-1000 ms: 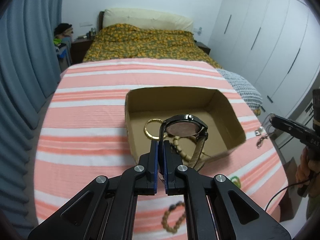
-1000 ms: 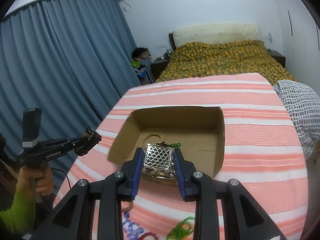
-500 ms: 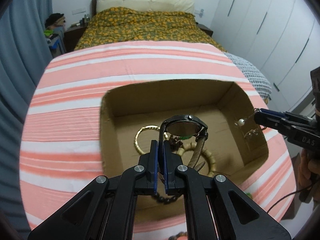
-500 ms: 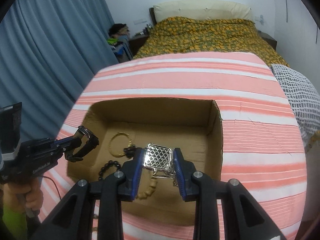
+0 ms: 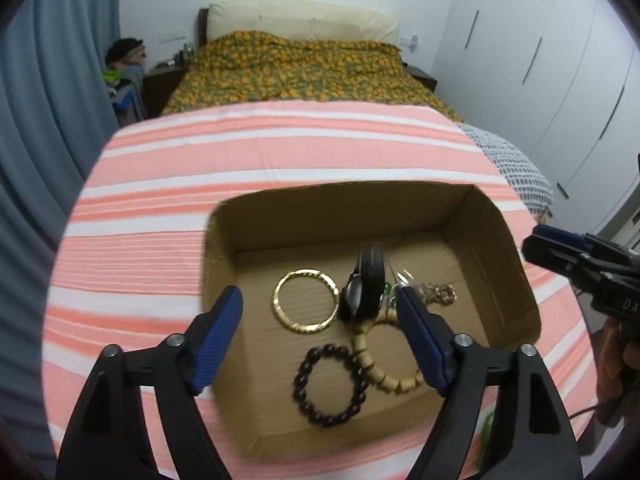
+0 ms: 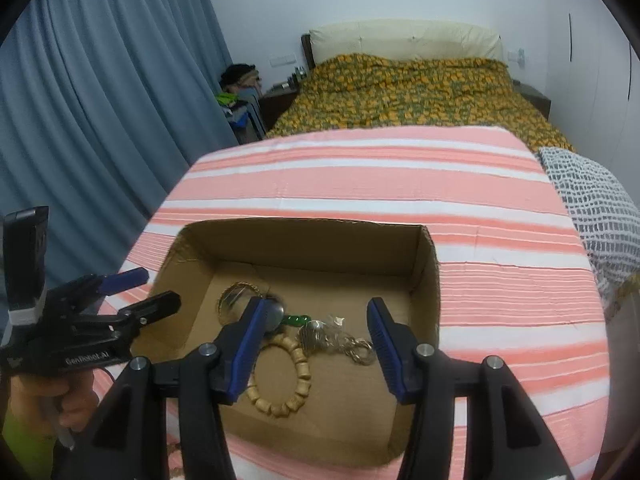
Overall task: Organize jewelry
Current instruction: 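Withdraw both tools from the box back over the remaining bracelets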
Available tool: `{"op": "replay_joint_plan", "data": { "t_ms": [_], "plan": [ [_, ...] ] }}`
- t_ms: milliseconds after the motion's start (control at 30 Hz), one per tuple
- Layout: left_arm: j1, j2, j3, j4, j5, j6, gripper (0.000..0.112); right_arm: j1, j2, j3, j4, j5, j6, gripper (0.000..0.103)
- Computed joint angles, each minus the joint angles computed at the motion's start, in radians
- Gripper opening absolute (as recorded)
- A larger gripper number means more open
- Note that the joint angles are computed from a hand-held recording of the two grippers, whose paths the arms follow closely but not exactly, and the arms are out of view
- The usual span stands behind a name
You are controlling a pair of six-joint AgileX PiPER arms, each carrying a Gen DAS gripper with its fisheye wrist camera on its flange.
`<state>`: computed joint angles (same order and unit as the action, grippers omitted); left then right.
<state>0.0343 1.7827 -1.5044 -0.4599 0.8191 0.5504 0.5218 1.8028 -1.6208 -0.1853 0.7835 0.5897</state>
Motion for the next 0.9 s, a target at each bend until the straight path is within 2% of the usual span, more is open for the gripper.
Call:
{"op": "replay_joint_plan", "data": {
  "t_ms": [167,267,400,533,633,767,833,900],
  "plan": [
    [0.081,-0.160,0.177,-0.060,-0.031,0.126,0.092,0.076,-0.157,0.192,-0.081,-0.040,0.093,0.054],
    [0.158,-0.245,0.273,-0.102,-0.013,0.208,0.094,0.128,-0.246,0.307,-0.148,-0.046,0.167,0.054],
    [0.323,-0.371,0.414,-0.148,0.029,0.373,0.094,0.252,-0.392,0.493,-0.297,-0.020,0.355,0.054],
    [0.508,-0.472,0.518,-0.195,0.064,0.556,0.097,0.431,-0.508,0.653,-0.462,0.061,0.579,0.054],
    [0.638,-0.552,0.602,-0.227,0.072,0.685,0.098,0.656,-0.549,0.747,-0.579,0.229,0.792,0.054],
    [0.745,-0.605,0.702,-0.287,0.123,0.783,0.099,0.893,-0.525,0.809,-0.594,0.369,1.001,0.054],
    [0.770,-0.617,0.775,-0.314,0.138,0.819,0.100,0.961,-0.502,0.833,-0.587,0.381,1.082,0.054],
    [0.735,-0.620,0.855,-0.316,0.101,0.818,0.100,1.020,-0.471,0.855,-0.596,0.382,1.165,0.054]
  ]
}}
